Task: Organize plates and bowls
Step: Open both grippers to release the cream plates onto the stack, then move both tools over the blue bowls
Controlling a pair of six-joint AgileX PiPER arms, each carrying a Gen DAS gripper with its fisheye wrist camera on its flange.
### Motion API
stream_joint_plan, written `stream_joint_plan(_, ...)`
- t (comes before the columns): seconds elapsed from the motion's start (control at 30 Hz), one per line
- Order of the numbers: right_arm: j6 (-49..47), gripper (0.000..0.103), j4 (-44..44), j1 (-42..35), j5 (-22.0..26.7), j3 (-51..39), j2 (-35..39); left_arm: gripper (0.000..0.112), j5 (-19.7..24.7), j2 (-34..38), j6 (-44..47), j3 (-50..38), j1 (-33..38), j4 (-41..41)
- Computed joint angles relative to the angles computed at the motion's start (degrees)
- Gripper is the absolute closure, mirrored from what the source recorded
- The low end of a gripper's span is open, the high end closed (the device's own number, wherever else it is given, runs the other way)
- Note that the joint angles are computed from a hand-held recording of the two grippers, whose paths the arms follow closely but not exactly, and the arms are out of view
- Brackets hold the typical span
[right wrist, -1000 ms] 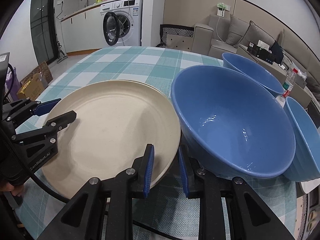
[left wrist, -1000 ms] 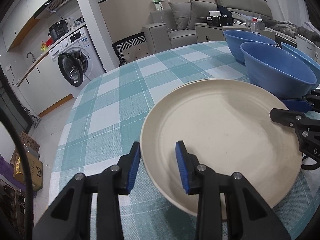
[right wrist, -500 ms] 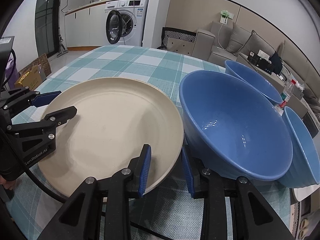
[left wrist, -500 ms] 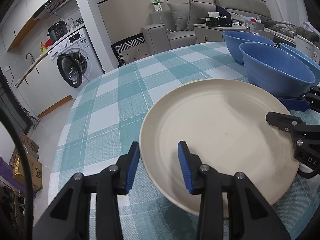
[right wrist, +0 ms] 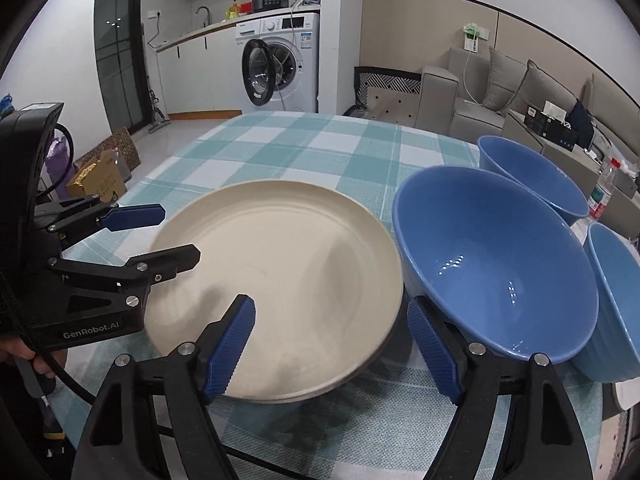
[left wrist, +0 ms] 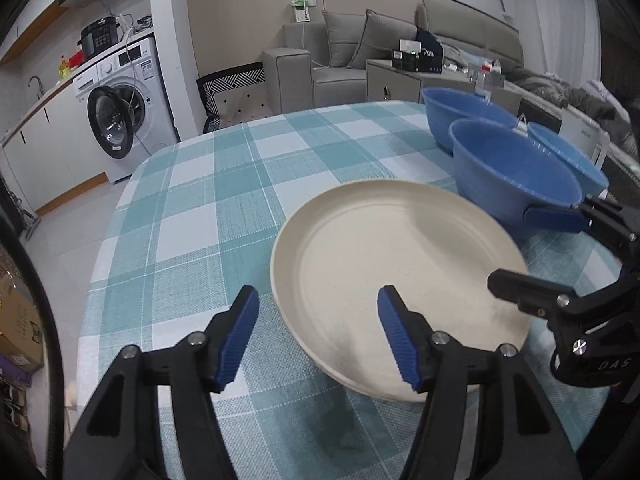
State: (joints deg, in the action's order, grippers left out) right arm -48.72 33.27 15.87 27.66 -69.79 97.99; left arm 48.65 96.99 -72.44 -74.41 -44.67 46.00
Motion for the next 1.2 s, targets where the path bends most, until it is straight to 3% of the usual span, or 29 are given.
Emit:
stream_joint_plan(0.07, -0.53, 0.019, 1.43, -0.5, 1.77, -0.52, -0.25, 0.041, -0.25, -1.41, -0.67, 0.59, -0.1, 0.2)
stream_joint_plan(0.1, -0.71, 0.018, 2.15, -0.84, 2.8, -0.95, -0.21, 0.022, 0.02, -2.03, -1.54, 0.82, -0.36, 0.78)
stream_joint_plan(0.17, -1.25, 0.014, 3.71, -1.55, 4.81, -1.61, -0.44, 0.011, 0.19, -3.33, -4.4, 1.71, -1.23, 3.22)
stream_joint_plan(0.27, -2.33, 0.008, 6.01, -2.49, 7.53, -2.24, -0.86, 0.011, -1.58, -5.43, -4.67, 2.7, -1.5, 3.52)
stream_joint_plan(0.67, -3.11, 0.002, 11.21, -7.67, 15.2, -3.84, -3.75, 0.009, 1.91, -8.13, -7.34, 2.01, -3.14, 5.33)
stream_joint_plan(1.2, -7.02, 0.001, 15.06, -19.65, 19.85, -7.92, -7.53, 0.009, 3.95, -4.73, -7.03, -5.33, -3.84, 6.87)
